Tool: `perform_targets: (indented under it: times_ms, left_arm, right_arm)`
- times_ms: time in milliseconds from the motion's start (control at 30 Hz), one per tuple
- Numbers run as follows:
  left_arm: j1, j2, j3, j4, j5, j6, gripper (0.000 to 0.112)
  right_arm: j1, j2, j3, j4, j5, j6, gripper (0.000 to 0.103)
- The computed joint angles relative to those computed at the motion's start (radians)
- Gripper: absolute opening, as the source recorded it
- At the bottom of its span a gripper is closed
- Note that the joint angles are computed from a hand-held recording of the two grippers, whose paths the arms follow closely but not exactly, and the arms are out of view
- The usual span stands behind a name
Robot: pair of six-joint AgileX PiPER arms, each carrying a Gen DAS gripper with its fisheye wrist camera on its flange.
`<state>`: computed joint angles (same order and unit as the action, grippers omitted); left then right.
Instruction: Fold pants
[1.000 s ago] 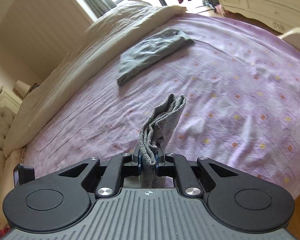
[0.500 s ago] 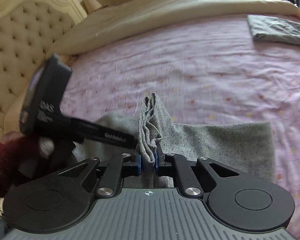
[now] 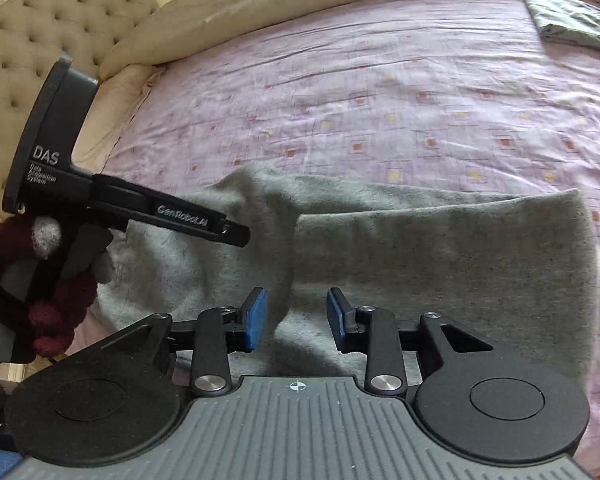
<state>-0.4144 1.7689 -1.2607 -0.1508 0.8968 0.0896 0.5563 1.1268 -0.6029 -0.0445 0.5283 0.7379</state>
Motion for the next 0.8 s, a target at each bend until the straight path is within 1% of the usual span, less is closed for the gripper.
perform_targets:
  times_ms: [100, 133, 167, 233, 267, 333, 367, 400, 433, 467, 567, 633, 800]
  left_arm:
    - [-0.051, 0.011, -0.006, -0.029, 0.004, 0.017, 0.058]
    - [-0.070, 0.014, -0.003, -0.041, 0.004, 0.023, 0.058]
    - [-0.087, 0.017, 0.000, -0.047, 0.002, 0.026, 0.058]
    - [-0.130, 0.034, 0.006, -0.052, 0.007, 0.032, 0.058]
    - [-0.148, 0.046, 0.007, -0.052, 0.019, 0.034, 0.058]
    - [-0.188, 0.069, 0.021, -0.032, 0.029, 0.024, 0.058]
    - [-0.214, 0.074, 0.038, 0.002, 0.022, 0.003, 0.058]
    - [-0.243, 0.074, 0.061, 0.051, 0.002, -0.035, 0.063]
    - [-0.257, 0.061, 0.091, 0.078, -0.034, -0.065, 0.066]
    - [-0.263, 0.055, 0.101, 0.092, -0.046, -0.094, 0.068]
    - [-0.251, 0.068, 0.077, 0.086, -0.011, -0.161, 0.068]
    - [-0.248, 0.074, 0.062, 0.092, 0.008, -0.203, 0.069]
    - [-0.286, 0.074, 0.050, 0.153, 0.030, -0.336, 0.069]
  right_arm:
    - [-0.137, -0.033, 0.025, 0.020, 0.053, -0.049, 0.032]
    - [-0.203, -0.044, 0.038, 0.041, 0.059, -0.087, 0.030]
    - [-0.279, -0.049, 0.049, 0.093, 0.056, -0.163, 0.028]
    - [-0.426, -0.048, 0.065, 0.205, 0.055, -0.320, 0.019]
    - [-0.484, -0.032, 0.063, 0.239, 0.055, -0.378, 0.019]
    - [-0.607, 0.025, 0.056, 0.353, 0.050, -0.556, 0.019]
    - [-0.652, 0.059, 0.046, 0.403, 0.049, -0.628, 0.019]
    - [-0.692, 0.098, 0.036, 0.453, 0.046, -0.701, 0.019]
    - [-0.721, 0.133, 0.025, 0.483, 0.046, -0.753, 0.019]
    - [-0.738, 0.174, 0.009, 0.489, 0.044, -0.784, 0.019]
    - [-0.768, 0.285, -0.045, 0.478, 0.046, -0.841, 0.019]
    - [-0.771, 0.339, -0.079, 0.469, 0.053, -0.859, 0.016]
    - [-0.783, 0.405, -0.125, 0.517, 0.051, -0.948, 0.016]
